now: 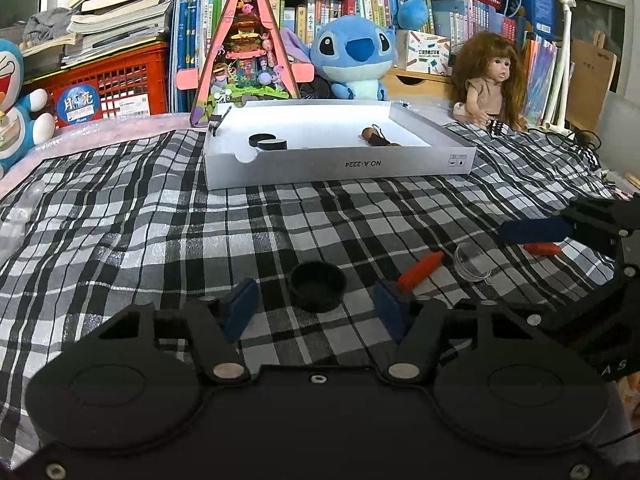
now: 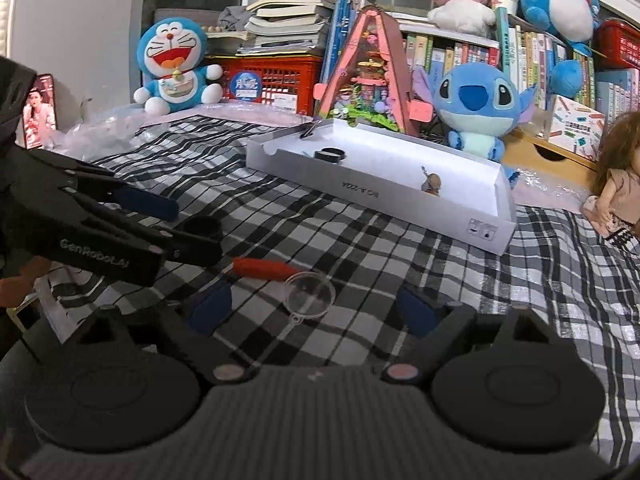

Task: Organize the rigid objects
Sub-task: 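Grasp the last black lid with the left tool while the right tool grasps the clear plastic lid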

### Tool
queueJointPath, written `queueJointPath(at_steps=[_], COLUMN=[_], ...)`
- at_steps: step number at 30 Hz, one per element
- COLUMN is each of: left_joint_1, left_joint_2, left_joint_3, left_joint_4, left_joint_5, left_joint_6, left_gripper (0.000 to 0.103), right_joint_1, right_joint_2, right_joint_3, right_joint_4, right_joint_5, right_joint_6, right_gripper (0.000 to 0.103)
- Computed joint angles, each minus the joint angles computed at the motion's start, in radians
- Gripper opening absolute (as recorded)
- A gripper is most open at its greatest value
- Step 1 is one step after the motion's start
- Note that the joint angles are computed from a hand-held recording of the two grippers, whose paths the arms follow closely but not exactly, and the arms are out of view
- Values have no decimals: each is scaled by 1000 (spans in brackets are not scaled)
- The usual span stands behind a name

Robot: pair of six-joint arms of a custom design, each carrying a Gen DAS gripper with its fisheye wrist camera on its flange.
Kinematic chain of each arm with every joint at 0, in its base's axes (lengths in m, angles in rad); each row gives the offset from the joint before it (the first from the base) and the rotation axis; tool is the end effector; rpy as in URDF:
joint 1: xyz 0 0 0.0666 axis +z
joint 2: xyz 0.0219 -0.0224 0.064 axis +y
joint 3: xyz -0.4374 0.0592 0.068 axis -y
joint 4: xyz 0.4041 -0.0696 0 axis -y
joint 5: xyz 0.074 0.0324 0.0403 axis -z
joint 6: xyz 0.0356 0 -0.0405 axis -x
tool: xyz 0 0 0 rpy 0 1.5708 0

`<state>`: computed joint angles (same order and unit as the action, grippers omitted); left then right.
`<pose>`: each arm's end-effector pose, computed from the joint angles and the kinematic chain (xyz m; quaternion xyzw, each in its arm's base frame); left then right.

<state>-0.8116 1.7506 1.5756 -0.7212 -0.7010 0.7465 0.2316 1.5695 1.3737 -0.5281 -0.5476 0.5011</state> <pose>0.4486 -0.4400 0.3993 -0.0847 0.8895 0.0122 0.4488 0.5446 0.1471 0.4202 -0.4181 0.7797 0.1911 0.4251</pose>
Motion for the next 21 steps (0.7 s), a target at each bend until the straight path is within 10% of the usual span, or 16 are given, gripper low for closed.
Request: queueJointPath(at_steps=[9, 10, 14, 21], left_joint_1=[0, 0, 5, 12], left_joint_2=[2, 4, 6, 16], left_joint_3=[-2, 0, 18, 43], left_joint_4=[9, 4, -15, -30], left_joint_5=[-5, -5, 21, 21], left_joint_6=[-2, -1, 22, 30], left_gripper=[44, 29, 30, 30], right_joint_1=[6, 6, 9, 11], right_joint_2=[-4, -4, -6, -10], right_joint_3=[-11, -12, -14, -14], right_joint_4=[5, 7, 13, 31], right_joint_5=[-5, -5, 15, 36], right_joint_6=[-5, -9, -27, -55], right_gripper=[77, 72, 34, 33])
